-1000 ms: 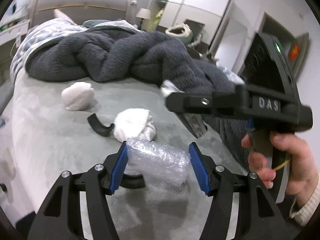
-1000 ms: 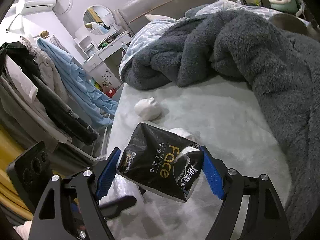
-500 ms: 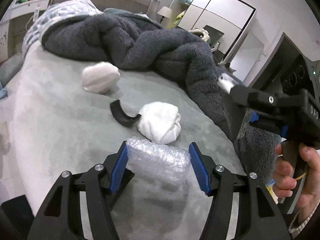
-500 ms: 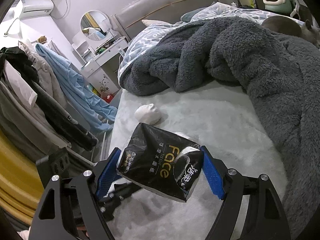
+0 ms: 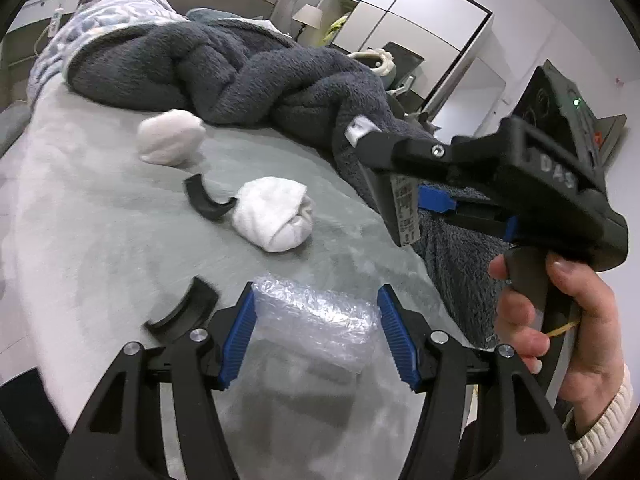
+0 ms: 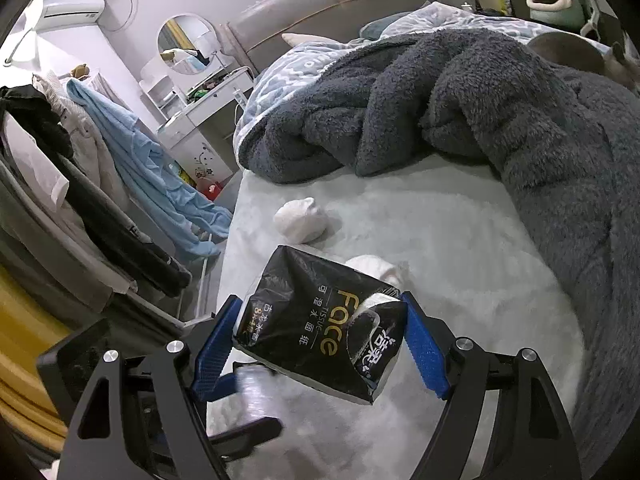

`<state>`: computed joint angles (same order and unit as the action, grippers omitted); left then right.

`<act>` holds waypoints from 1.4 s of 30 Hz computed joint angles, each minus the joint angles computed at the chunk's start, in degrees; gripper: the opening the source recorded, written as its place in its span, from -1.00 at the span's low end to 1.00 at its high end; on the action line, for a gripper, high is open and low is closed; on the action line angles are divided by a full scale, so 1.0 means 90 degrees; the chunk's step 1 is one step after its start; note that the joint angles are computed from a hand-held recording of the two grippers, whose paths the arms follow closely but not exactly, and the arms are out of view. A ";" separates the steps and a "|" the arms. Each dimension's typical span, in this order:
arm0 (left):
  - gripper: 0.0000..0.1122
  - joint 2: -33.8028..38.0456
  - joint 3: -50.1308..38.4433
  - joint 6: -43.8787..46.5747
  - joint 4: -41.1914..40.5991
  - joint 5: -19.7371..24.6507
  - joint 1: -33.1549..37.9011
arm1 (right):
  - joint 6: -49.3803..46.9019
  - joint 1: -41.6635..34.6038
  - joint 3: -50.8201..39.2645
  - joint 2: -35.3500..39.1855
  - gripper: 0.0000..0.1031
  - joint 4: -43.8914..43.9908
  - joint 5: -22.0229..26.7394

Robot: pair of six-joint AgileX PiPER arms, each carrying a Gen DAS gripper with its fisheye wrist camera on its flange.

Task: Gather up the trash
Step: 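Carry both items to the teal bin and open both tools to drop them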

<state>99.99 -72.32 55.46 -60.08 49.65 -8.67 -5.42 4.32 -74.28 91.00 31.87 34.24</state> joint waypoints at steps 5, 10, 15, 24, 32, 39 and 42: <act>0.12 -0.0505 0.0457 -0.0335 0.0313 -0.0148 0.0440 | 0.0561 0.0400 -0.0017 0.0059 0.54 -0.0479 -0.0153; 0.12 -0.1022 0.0889 -0.0727 0.0682 -0.0360 0.0944 | 0.0975 0.0954 0.0012 0.0141 0.54 -0.0869 -0.0316; 0.12 -0.1262 0.1103 -0.0951 0.1040 -0.0541 0.1498 | 0.1620 0.1630 -0.0296 0.0329 0.54 -0.1647 -0.0318; 0.12 -0.1044 0.1168 -0.1040 0.1857 -0.0731 0.2470 | 0.2253 0.2476 -0.1231 0.1031 0.54 -0.2809 0.0048; 0.12 -0.0369 0.0903 -0.1554 0.2591 -0.0729 0.3064 | 0.2286 0.3299 -0.2508 0.2086 0.54 -0.3196 0.0561; 0.12 0.0475 0.0391 -0.2048 0.3146 -0.0354 0.3659 | 0.1927 0.3702 -0.3830 0.3012 0.54 -0.3111 0.1165; 0.12 0.0840 0.0141 -0.2261 0.3372 -0.0161 0.3870 | 0.1767 0.3819 -0.4546 0.3494 0.54 -0.2976 0.1494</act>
<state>107.55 -71.05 35.11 -29.73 48.19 26.17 10.48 38.69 -115.20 122.44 5.08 47.68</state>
